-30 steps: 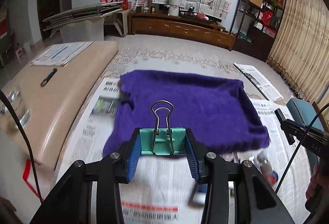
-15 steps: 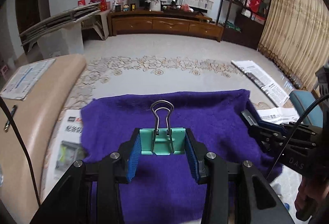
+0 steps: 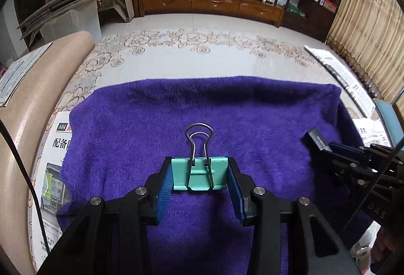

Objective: Organize rigid objects
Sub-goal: 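Carry clip and USB stick onto the purple towel and open both tools, then move both tools back from the towel toward the remaining items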

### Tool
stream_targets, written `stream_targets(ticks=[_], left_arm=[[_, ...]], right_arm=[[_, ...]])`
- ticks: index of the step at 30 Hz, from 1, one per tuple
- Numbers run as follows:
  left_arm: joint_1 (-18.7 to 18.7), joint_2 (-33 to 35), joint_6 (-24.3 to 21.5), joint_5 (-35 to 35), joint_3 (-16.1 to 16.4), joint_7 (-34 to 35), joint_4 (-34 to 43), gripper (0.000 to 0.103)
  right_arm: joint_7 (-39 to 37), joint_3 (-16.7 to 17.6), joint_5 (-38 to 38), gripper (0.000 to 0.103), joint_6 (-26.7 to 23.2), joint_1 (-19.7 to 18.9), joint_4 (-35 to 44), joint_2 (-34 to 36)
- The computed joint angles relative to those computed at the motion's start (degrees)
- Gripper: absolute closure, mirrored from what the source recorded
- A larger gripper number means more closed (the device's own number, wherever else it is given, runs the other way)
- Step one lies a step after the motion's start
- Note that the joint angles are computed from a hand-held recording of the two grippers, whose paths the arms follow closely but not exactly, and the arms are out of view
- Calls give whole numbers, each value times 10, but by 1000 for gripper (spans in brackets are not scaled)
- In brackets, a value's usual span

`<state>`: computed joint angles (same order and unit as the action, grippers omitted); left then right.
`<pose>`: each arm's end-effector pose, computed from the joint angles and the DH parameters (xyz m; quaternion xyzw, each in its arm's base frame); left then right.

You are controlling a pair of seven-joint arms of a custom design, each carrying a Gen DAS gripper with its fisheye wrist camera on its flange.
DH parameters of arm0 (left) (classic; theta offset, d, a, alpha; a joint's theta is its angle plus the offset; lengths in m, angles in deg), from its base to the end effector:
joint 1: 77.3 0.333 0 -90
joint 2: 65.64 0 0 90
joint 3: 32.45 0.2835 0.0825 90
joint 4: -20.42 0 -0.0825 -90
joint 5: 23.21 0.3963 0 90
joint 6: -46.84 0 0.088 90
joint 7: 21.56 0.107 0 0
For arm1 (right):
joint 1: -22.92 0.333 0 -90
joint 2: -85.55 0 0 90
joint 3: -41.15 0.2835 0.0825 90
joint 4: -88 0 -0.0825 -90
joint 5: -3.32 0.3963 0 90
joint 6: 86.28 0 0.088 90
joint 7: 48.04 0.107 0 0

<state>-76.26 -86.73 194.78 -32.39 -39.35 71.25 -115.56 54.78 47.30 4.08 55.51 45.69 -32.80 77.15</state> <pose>0.4990 -0.0512 0.4921 -0.6620 0.6927 -0.2320 0.1674 0.4957 0.2761 0.5002 -0.7715 0.5836 -0.1058 0.2302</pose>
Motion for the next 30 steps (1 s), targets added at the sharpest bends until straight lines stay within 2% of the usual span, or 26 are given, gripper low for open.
stream_targets(ticks=[10,15,18,20,22,24,25,26,27,28,30], left_arm=[[6,-5,-2,35,-10,-1,-6,63],[11,-8,-12,47,-10,-15,-7,41],[11,-14,-19,45,-6,-9,-10,36],[10,-36,-1,37,-1,-9,-29,36],[-1,-65,9,8,14,7,-47,30],[-16,-101,16,-29,31,29,-68,16],[-21,-122,20,-44,35,37,-80,13],[-24,-145,18,-56,38,41,-92,4],[-31,-166,10,-73,45,48,-102,0],[-37,-183,-4,-85,50,54,-108,0],[-44,-215,-61,-96,54,67,-111,0]], right_arm=[[-10,2,-12,82,-4,-1,-2,4],[-29,2,-18,80,0,2,-6,2],[-57,-2,8,66,0,6,-6,1],[-59,-1,8,37,-2,5,-7,0],[-48,3,-9,34,14,4,-22,-12],[-47,1,3,31,24,7,-39,-34],[-43,0,6,21,33,8,-49,-47],[-40,-1,10,11,42,10,-62,-62],[-38,-4,15,5,51,13,-78,-82],[-31,-4,15,0,53,14,-90,-100],[-14,-8,20,0,32,18,-114,-141]])
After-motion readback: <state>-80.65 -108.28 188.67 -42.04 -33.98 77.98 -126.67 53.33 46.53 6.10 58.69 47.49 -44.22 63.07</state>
